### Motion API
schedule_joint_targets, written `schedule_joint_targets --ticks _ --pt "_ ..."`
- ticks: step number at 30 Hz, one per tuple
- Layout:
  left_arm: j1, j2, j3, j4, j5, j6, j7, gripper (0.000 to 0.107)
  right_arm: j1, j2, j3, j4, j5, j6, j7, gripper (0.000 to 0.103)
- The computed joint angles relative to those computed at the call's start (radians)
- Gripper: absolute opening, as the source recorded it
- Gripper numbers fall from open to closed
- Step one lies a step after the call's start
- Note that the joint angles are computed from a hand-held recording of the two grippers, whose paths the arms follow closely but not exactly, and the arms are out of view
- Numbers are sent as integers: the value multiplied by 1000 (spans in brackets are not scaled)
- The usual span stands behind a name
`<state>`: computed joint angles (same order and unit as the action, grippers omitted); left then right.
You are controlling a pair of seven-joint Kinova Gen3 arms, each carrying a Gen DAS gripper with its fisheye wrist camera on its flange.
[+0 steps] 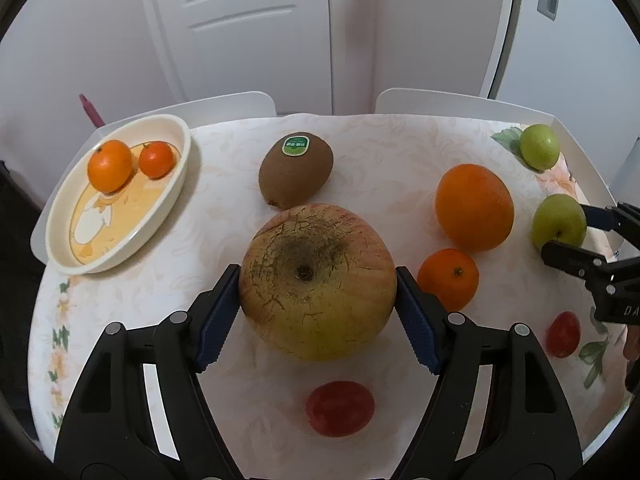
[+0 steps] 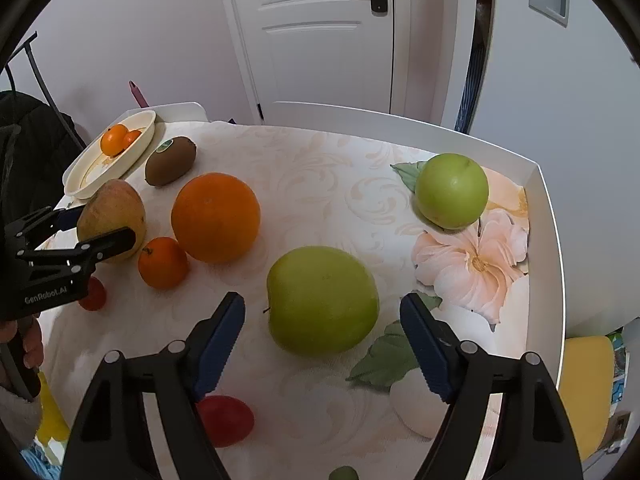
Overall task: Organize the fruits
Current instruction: 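Grasp the large brownish apple with the left tool while the right tool grasps a green apple, then carry the brownish apple into the bowl and open the left tool while the right tool carries the green apple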
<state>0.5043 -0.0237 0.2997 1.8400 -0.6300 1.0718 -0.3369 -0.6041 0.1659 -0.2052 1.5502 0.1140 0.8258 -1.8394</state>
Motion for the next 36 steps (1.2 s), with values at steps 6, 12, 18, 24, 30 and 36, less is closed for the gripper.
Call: schedule_joint_targets --ticks 6,12,18,24,30,36 --pt "1 1 2 -2 0 9 10 79 5 8 0 -3 -8 -10 16 64" --pt "2 -10 4 -4 -2 19 6 79 2 19 4 -14 -11 -4 19 52" --pt "-9 -44 19 -10 3 44 1 79 -8 8 4 -17 6 8 6 52" --pt "-29 -88 48 -33 7 97 1 79 -11 -17 -5 -49 6 47 11 52" --pt "-67 -158 78 -59 17 159 -21 79 -32 -24 -19 -129 17 119 13 52" --pt "-138 -258 55 -61 62 175 -142 79 -108 10 -34 -246 58 205 -39 52"
